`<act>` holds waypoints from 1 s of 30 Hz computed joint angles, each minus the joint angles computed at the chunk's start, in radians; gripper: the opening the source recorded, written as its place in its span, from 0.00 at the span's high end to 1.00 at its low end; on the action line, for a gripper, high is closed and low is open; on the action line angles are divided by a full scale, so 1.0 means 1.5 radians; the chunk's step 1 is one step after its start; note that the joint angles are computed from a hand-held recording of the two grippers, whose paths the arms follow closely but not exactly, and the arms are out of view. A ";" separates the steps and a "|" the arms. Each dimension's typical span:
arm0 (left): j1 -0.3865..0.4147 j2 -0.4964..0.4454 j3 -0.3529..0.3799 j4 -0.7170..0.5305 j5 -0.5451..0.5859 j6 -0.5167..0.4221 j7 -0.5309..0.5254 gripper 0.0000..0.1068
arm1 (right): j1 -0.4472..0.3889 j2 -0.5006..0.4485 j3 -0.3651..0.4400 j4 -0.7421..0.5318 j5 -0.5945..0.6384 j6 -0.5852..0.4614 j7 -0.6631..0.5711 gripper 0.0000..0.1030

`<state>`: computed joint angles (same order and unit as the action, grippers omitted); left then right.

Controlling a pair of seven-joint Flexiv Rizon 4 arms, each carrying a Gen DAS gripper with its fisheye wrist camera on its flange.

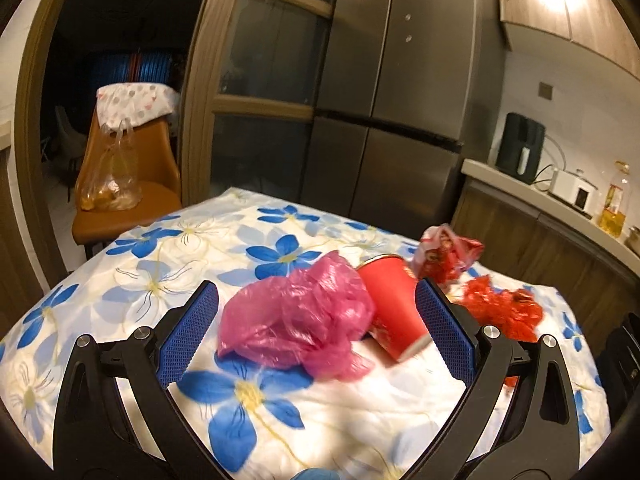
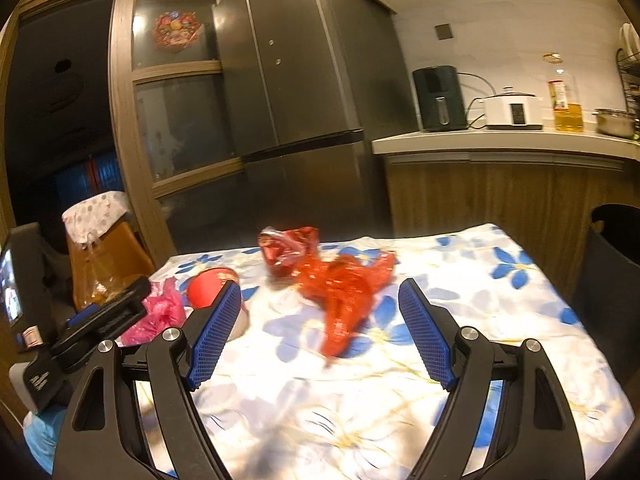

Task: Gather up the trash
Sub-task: 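Grasp the pink plastic bag with the left tool and lift it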

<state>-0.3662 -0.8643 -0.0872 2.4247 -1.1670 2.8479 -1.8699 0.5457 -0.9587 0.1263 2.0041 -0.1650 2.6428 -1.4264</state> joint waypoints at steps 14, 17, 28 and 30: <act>0.114 -0.002 0.059 0.030 0.275 -0.092 -0.157 0.69 | 0.032 -0.023 0.003 -0.068 -0.048 -0.088 0.006 0.23; 0.113 -0.011 0.065 0.038 0.286 -0.061 -0.192 0.83 | 0.039 -0.027 0.004 -0.079 -0.058 -0.107 0.003 0.23; 0.072 -0.006 0.051 0.127 0.225 0.054 -0.306 0.93 | 0.046 -0.039 0.018 -0.140 -0.111 -0.217 0.029 0.18; 0.059 -0.003 0.048 0.135 0.204 0.060 -0.306 0.93 | 0.046 -0.043 0.020 -0.155 -0.124 -0.241 0.037 0.18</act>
<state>-0.2773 -0.8693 -0.0145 2.6265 -0.8604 2.9384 -2.3296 0.6153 -1.0229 0.1566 1.7711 -0.3508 2.2812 -1.3707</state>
